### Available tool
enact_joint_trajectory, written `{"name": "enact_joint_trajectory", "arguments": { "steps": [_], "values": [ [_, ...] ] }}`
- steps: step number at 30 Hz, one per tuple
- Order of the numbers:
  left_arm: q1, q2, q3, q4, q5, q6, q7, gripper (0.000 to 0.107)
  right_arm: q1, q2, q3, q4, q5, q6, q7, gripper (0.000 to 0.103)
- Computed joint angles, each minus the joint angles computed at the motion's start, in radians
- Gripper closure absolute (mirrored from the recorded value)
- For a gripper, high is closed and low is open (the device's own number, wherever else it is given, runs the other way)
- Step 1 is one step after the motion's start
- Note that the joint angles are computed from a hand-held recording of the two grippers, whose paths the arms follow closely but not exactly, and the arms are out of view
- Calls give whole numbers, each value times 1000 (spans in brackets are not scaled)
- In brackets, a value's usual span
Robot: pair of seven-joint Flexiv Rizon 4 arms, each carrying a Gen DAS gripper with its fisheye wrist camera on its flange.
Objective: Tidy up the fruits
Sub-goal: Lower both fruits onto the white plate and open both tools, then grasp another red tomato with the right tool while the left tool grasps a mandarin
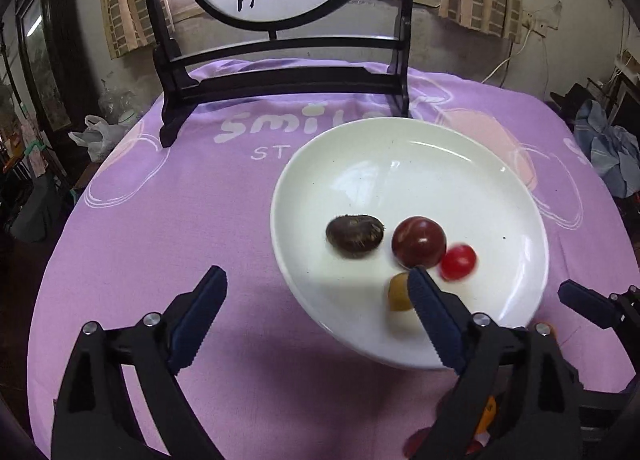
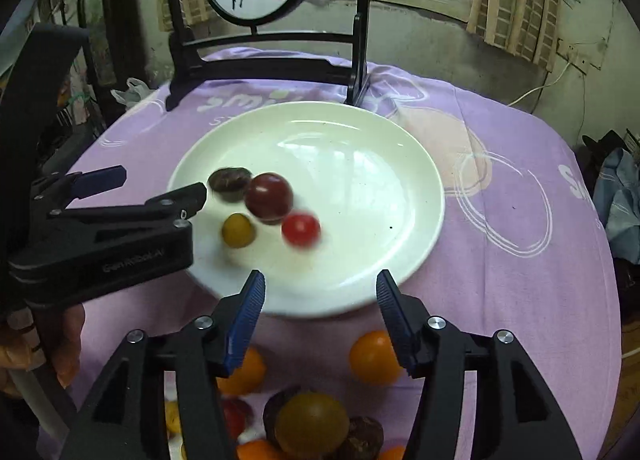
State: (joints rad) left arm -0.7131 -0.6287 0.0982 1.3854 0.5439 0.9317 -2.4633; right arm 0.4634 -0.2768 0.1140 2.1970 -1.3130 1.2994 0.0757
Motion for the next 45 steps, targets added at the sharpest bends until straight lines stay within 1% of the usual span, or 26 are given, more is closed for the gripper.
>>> {"name": "enact_joint_trajectory", "arguments": {
  "steps": [2, 4, 5, 6, 9, 12, 14, 16, 18, 19, 22, 24, 28, 29, 32, 34, 38, 40, 42, 43, 44, 45],
  "values": [
    [-16, 34, 4, 31, 14, -5, -9, 15, -9, 46, -8, 39, -81, 10, 83, 44],
    [-33, 70, 7, 70, 41, 8, -43, 13, -39, 88, 3, 79, -159, 37, 154, 43],
    [-44, 88, 8, 89, 60, 12, -60, 13, -60, 120, 10, 108, -218, 54, 209, 41],
    [-55, 109, 7, 111, 83, 19, -77, 13, -77, 137, 21, 123, -248, 59, 235, 41],
    [-97, 160, 8, 164, 184, 43, -147, 11, -110, 202, 61, 189, -279, 57, 268, 41],
    [-155, 193, 4, 199, 304, 1, -235, 9, -130, 255, 82, 251, -306, 71, 314, 41],
    [-161, 212, -18, 229, 327, -22, -266, 9, -136, 279, 91, 284, -331, 79, 356, 41],
    [-140, 232, -53, 273, 312, -15, -274, 9, -131, 294, 102, 314, -327, 73, 369, 41],
    [-116, 248, -86, 310, 298, -6, -272, 9, -115, 297, 117, 340, -284, 56, 344, 41],
    [-109, 252, -96, 322, 301, -2, -279, 9, -101, 295, 131, 354, -235, 35, 314, 41],
    [-99, 259, -116, 347, 313, -9, -301, 9, -77, 279, 136, 374, -194, 25, 305, 41],
    [-91, 257, -126, 362, 312, -5, -320, 9, -56, 260, 146, 381, -129, 7, 274, 41],
    [-67, 250, -129, 405, 308, 77, -370, 9, -10, 228, 155, 369, -59, -45, 217, 41],
    [-66, 247, -127, 407, 310, 84, -369, 9, -4, 217, 150, 362, -62, -51, 217, 41],
    [-70, 241, -118, 411, 324, 92, -376, 9, -10, 199, 121, 348, -145, -40, 269, 41],
    [-63, 240, -114, 420, 327, 123, -386, 9, -12, 185, 117, 333, -153, -43, 261, 41],
    [-43, 230, -115, 435, 288, 184, -362, 9, -12, 155, 110, 299, -166, -52, 252, 41],
    [-48, 224, -109, 433, 276, 193, -347, 9, -12, 145, 107, 287, -175, -49, 252, 44],
    [-59, 218, -102, 427, 272, 189, -332, 9, -21, 137, 99, 278, -218, -23, 274, 55],
    [-64, 215, -98, 423, 272, 187, -328, 9, -24, 137, 99, 276, -233, -24, 284, 58],
    [-67, 211, -96, 421, 269, 189, -323, 9, -25, 137, 99, 273, -253, -30, 300, 67],
    [-67, 209, -94, 421, 266, 194, -317, 9, -25, 139, 102, 272, -264, -38, 312, 70]
  ]
}}
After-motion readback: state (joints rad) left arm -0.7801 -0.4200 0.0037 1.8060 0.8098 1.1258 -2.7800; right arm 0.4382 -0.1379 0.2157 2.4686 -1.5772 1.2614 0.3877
